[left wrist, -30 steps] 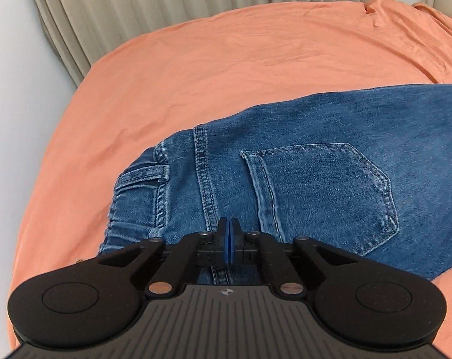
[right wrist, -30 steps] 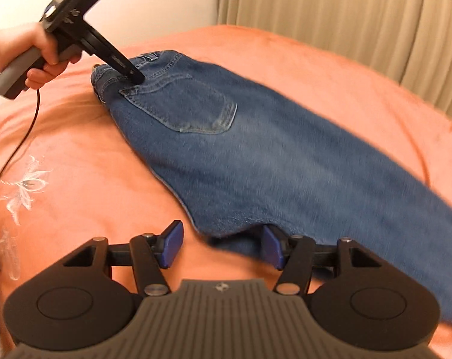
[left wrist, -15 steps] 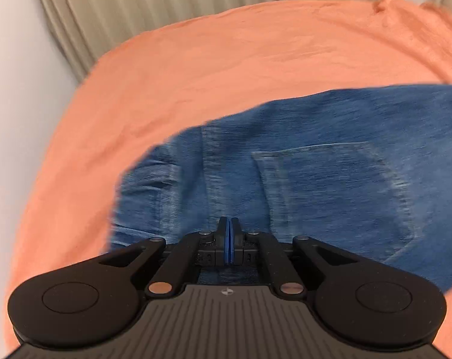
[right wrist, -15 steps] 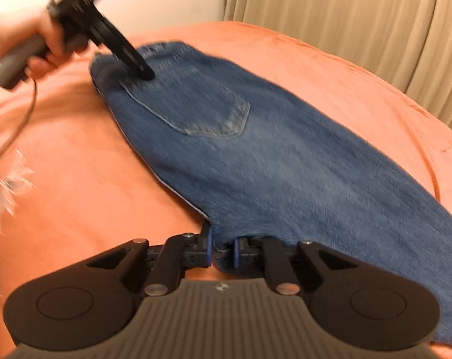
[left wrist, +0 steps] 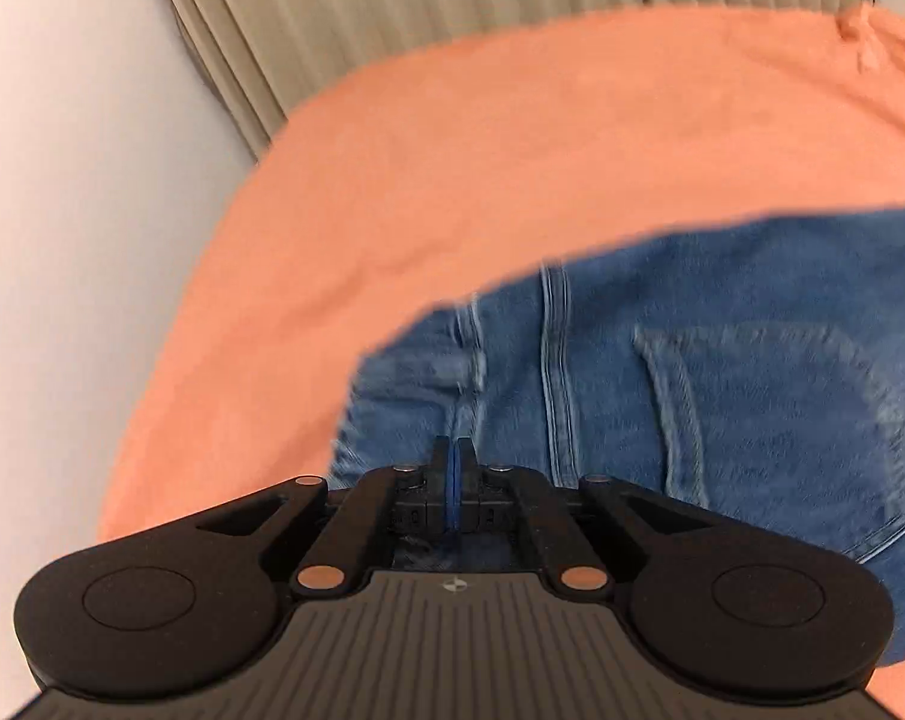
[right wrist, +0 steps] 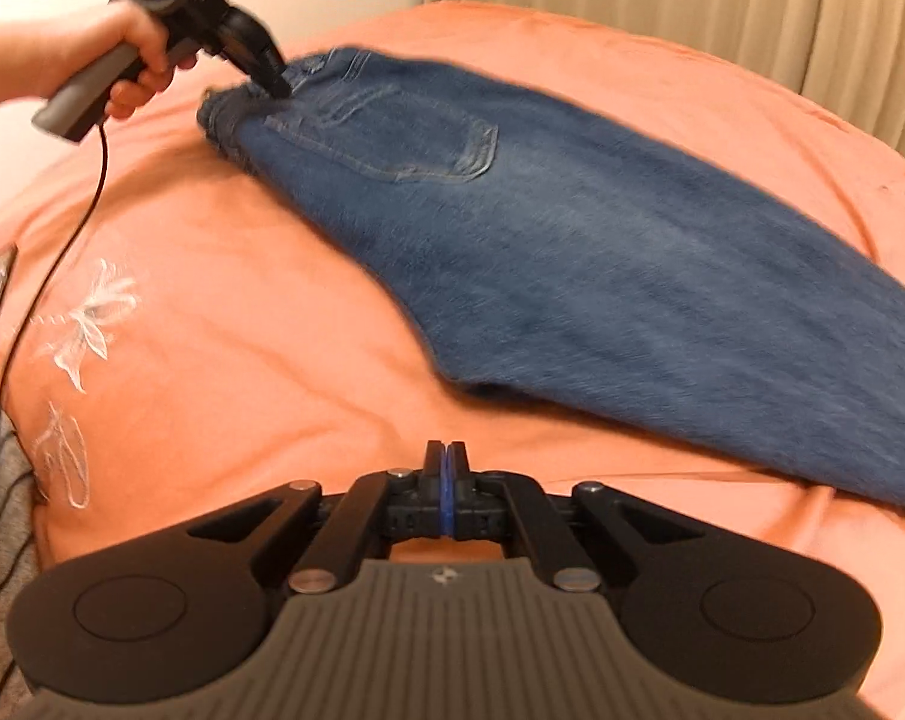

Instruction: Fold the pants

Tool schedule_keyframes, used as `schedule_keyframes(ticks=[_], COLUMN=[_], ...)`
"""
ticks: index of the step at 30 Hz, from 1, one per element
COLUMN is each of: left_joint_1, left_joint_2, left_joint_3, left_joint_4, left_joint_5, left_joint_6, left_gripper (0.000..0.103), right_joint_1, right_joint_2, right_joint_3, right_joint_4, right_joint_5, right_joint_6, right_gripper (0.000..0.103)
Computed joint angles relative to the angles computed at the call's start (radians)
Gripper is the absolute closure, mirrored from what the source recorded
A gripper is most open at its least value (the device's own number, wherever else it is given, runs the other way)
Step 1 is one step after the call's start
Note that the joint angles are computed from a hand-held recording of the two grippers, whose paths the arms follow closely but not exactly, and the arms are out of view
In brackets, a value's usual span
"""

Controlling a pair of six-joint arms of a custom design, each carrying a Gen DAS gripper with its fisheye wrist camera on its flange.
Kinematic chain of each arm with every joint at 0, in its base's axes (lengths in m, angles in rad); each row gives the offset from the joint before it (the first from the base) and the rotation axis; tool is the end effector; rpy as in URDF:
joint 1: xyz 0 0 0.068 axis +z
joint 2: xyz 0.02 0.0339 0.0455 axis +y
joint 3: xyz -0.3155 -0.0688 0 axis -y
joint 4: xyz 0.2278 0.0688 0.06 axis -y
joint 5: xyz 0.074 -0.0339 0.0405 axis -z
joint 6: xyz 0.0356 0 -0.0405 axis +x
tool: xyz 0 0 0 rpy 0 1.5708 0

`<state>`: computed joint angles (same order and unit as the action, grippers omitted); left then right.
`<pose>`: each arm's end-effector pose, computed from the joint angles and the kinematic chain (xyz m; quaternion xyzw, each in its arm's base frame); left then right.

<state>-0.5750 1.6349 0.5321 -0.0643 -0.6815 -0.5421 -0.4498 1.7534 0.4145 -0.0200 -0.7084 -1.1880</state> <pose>0.2106 -0.1098 0.1586 -0.0518 0.9243 0.1775 0.3337 0.1985 -0.0701 0.1171 -0.3707 0.8566 0.1631 0.3197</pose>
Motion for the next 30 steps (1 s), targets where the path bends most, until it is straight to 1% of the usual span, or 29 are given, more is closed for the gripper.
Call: schedule_keyframes(ticks=[1, 3, 4, 6, 7, 9, 12, 14, 17, 19, 22, 24, 27, 28, 29, 30], left_joint_1=[-0.002, 0.014, 0.022, 0.031, 0.029, 0.074, 0.146, 0.211, 0.289, 0.315, 0.321, 0.306, 0.275, 0.257, 0.234, 0.209], left_joint_2=[-0.047, -0.118, -0.127, -0.116, -0.097, -0.043, 0.055, 0.105, 0.186, 0.236, 0.297, 0.306, 0.276, 0.258, 0.236, 0.213], left_joint_3=[-0.018, -0.036, -0.028, -0.011, -0.002, 0.002, 0.030, 0.057, 0.098, 0.140, 0.204, 0.221, 0.236, 0.236, 0.233, 0.232], left_joint_4=[0.018, 0.056, 0.058, 0.070, 0.078, 0.143, 0.213, 0.222, 0.253, 0.238, 0.183, 0.156, 0.100, 0.088, 0.074, 0.053], left_joint_5=[0.015, 0.083, 0.104, 0.131, 0.137, 0.178, 0.235, 0.281, 0.367, 0.396, 0.408, 0.385, 0.333, 0.306, 0.275, 0.243], left_joint_6=[0.010, 0.049, 0.063, 0.086, 0.087, 0.116, 0.095, 0.079, 0.047, 0.035, 0.018, 0.032, 0.056, 0.060, 0.053, 0.026], left_gripper=[0.102, 0.102, 0.102, 0.102, 0.102, 0.102, 0.102, 0.102, 0.101, 0.101, 0.100, 0.100, 0.098, 0.098, 0.098, 0.097], right_joint_1=[-0.020, -0.075, -0.100, -0.131, -0.125, -0.130, -0.155, -0.170, -0.197, -0.223, -0.255, -0.273, -0.317, -0.336, -0.358, -0.379], right_joint_2=[-0.015, -0.025, -0.023, -0.003, 0.015, 0.059, 0.128, 0.170, 0.234, 0.276, 0.331, 0.369, 0.435, 0.455, 0.473, 0.495], right_joint_3=[0.017, 0.064, 0.096, 0.159, 0.188, 0.258, 0.370, 0.431, 0.526, 0.599, 0.681, 0.739, 0.866, 0.912, 0.958, 1.013], right_joint_4=[-0.024, -0.066, -0.088, -0.090, -0.061, -0.027, -0.019, -0.010, -0.020, -0.060, -0.095, -0.132, -0.233, -0.268, -0.304, -0.336], right_joint_5=[-0.009, -0.035, -0.044, -0.043, -0.028, 0.012, 0.050, 0.070, 0.099, 0.109, 0.135, 0.150, 0.145, 0.137, 0.124, 0.106], right_joint_6=[-0.007, -0.020, -0.020, 0.013, 0.059, 0.139, 0.211, 0.238, 0.269, 0.285, 0.313, 0.344, 0.412, 0.442, 0.474, 0.519], right_gripper=[0.103, 0.103, 0.103, 0.100, 0.099, 0.098, 0.095, 0.085, 0.084, 0.084, 0.084, 0.084, 0.082, 0.076, 0.064, 0.059])
